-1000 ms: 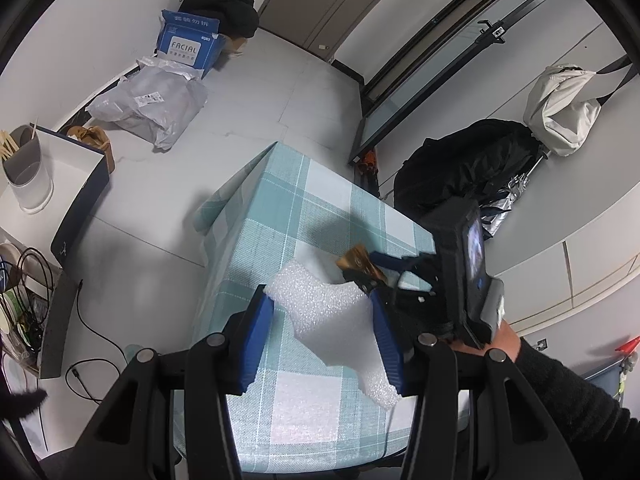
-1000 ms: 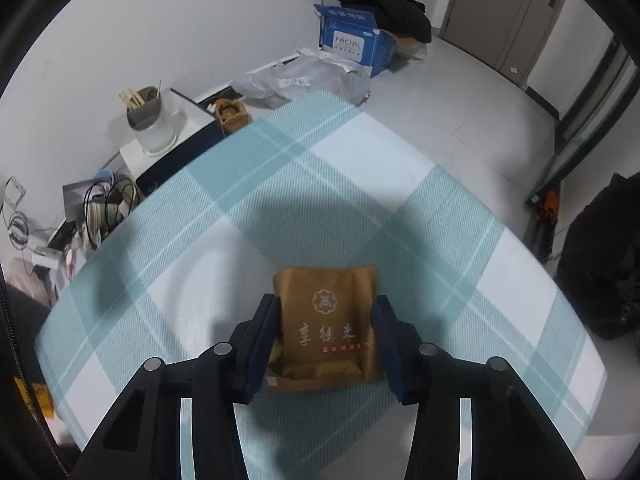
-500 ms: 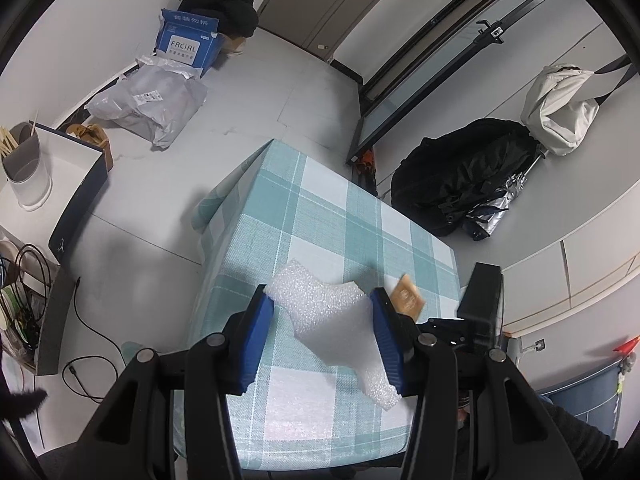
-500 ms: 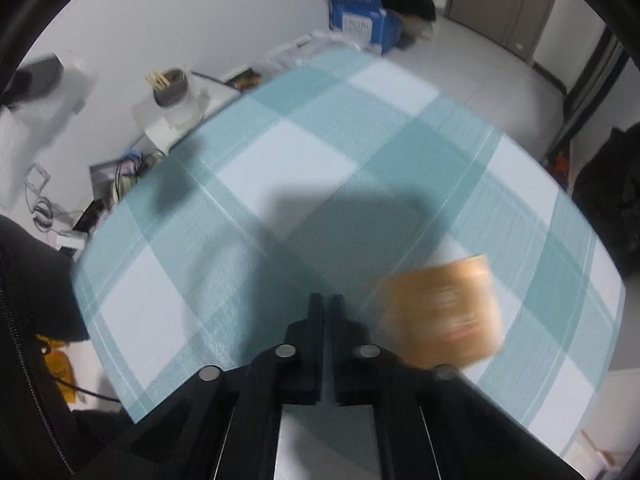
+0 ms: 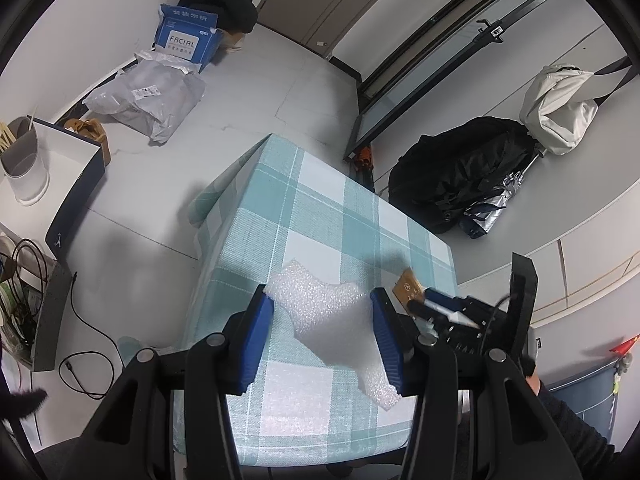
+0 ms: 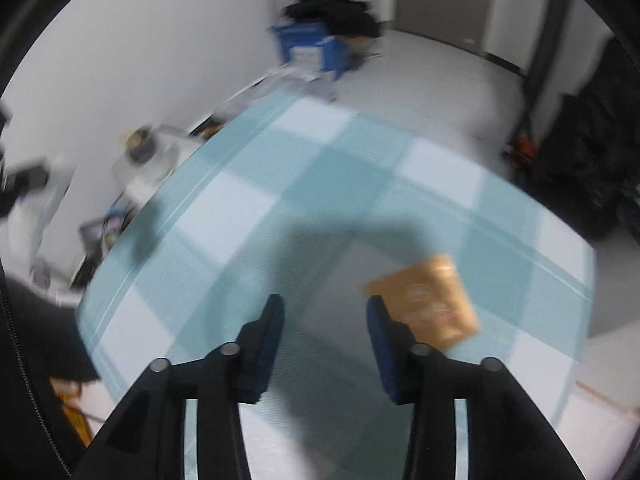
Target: Collect trash
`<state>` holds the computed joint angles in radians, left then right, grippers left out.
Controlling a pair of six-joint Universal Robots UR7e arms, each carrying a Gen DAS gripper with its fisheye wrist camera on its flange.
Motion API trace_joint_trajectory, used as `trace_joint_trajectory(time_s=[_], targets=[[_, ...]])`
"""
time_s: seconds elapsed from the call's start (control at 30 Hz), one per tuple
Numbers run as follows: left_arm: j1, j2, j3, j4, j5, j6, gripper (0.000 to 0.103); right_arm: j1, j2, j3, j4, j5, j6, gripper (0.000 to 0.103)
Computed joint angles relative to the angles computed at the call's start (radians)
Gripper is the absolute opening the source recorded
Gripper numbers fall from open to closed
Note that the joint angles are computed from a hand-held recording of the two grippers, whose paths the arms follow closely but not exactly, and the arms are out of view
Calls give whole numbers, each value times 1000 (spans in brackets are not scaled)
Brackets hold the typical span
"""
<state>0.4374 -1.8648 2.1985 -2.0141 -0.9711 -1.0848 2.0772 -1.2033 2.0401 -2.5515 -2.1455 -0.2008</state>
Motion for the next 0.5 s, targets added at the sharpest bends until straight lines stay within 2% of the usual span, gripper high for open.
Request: trace_joint_trajectory(time_s=[0.07,0.1,0.3,0.4,0.5], targets=[[2,5,-1,-3,-2,1,44,-14,-13,-3,-13,-40,17,63],[4,6,-1,-6,-5,3,44,-21,-14,-5,-17,-52,10,65],[10,10,-2,0,-12,-2,44,-57,32,-56,107,-151,-57,67],[14,15,-4,2,-20,-4,44,-74,38,-70,122,-133,-113,80],[16,27,-10,6,-22,-1,44,-89,39,-98,174,-98,-125,81]])
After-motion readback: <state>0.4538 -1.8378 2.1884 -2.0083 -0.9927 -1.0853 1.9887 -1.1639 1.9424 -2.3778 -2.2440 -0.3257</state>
